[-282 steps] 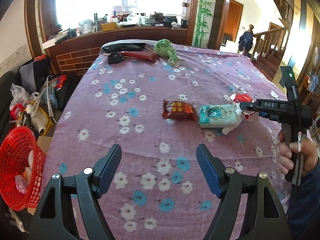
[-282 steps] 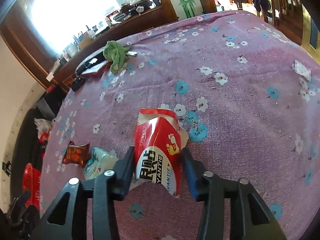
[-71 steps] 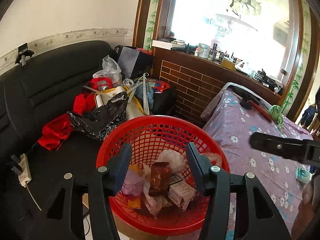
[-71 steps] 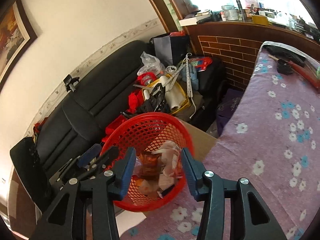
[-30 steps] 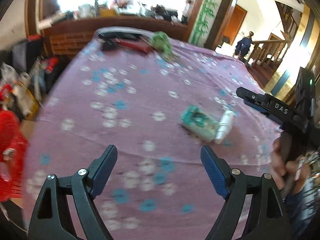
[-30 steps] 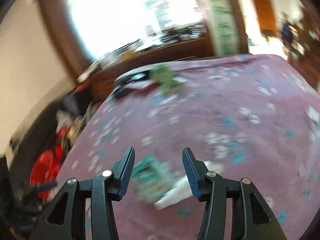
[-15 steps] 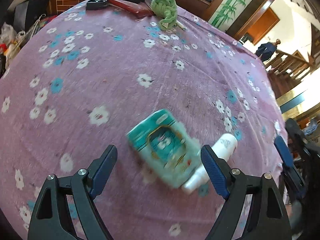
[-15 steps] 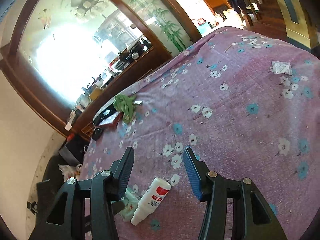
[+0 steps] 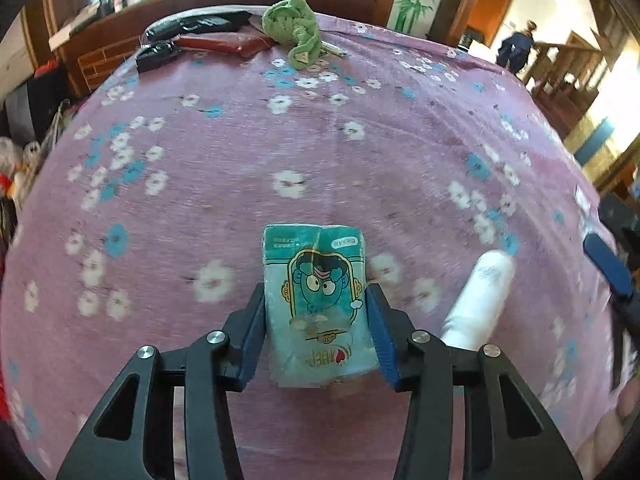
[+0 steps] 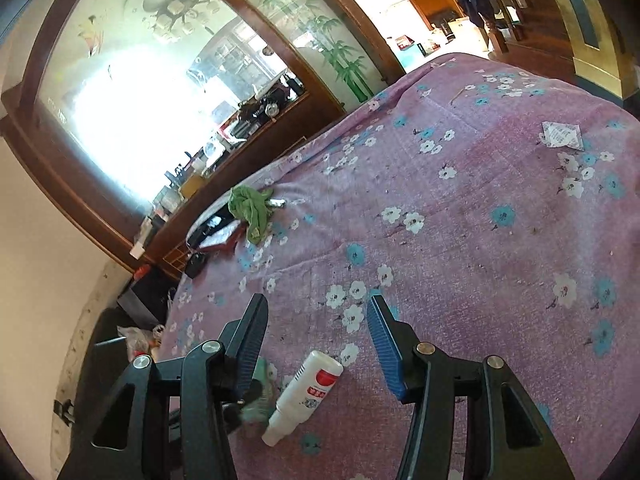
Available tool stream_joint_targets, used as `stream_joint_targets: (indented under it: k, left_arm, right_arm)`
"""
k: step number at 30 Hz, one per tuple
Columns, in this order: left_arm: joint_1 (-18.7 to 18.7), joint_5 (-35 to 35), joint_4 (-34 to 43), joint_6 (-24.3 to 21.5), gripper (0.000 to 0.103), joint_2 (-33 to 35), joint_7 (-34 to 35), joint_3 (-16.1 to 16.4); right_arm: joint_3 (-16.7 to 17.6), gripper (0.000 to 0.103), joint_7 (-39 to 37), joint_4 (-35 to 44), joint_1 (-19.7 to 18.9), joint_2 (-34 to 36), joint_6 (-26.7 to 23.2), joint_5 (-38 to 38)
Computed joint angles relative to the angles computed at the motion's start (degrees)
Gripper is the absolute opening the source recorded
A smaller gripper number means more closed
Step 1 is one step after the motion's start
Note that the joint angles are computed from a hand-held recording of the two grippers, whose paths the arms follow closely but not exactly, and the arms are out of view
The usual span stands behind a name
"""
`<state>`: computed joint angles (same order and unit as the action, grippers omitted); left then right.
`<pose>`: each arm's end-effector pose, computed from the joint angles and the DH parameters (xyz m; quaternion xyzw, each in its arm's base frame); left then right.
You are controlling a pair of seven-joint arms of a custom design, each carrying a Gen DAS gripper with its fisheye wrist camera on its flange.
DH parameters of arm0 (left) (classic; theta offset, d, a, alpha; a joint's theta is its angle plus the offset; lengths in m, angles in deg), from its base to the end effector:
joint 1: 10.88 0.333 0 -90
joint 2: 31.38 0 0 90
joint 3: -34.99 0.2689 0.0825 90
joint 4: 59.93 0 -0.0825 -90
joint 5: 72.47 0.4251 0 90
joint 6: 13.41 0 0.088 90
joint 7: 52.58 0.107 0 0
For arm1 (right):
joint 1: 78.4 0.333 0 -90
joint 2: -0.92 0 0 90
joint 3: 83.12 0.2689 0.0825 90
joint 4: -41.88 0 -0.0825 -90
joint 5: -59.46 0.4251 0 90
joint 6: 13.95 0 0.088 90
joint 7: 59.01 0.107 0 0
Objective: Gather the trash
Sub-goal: 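Grasp the teal tissue pack with the left gripper while the right grasps the white spray bottle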
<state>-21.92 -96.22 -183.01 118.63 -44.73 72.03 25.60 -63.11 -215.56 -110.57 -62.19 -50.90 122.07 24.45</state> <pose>0.5295 -0.2094 0.4818 -0.3890 0.8875 -0.2414 0.0530 0.3399 0.2381 0.5147 -0.2239 0.8591 -0.2329 0.3969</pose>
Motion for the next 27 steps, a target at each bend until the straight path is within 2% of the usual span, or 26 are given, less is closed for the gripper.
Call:
stream_joint_targets:
  k: [2,7,12,20,24,27]
  left_arm:
    - [0.2,-1.2,-1.0,1.0,0.046,-0.6,3.6,1.1]
    - [1.0,-9.0,-2.6,2.9,0.046,-0.9,13.1,4.2]
    - [1.0,-11.7,-5.4,7.1,0.046,-2.4,17.2,3.5]
    - [1.9,-14.2,-3.6,4.9,0.042,-1.0,16.9,4.1]
    - [2.8,-14.6,-2.1,4.0,0.042,0.1,15.3,4.2]
    - [3.3,-14.6,-1.7,4.4,0.042,0.7,14.3,3.9]
  right_arm:
    - [-0.5,0.057,-1.3,0.8,0.4,1.5,-0.1,0.5]
    - [-2.3,0.057,-3.5,1.2,1.0,4.1,1.5,2.1]
    - [-4.0,0.057,-4.0,0.6,2.4,5.1,3.4,6.1]
    - [-4.4,0.057,-7.2,6.2,4.7,12.4,1.8,11.8]
    - [-4.7,0.057,-9.5,10.9,4.6,18.0,-1.2,12.1]
    - [-5.0,0.055,-12.7,15.7,4.8,22.9,-5.3,11.6]
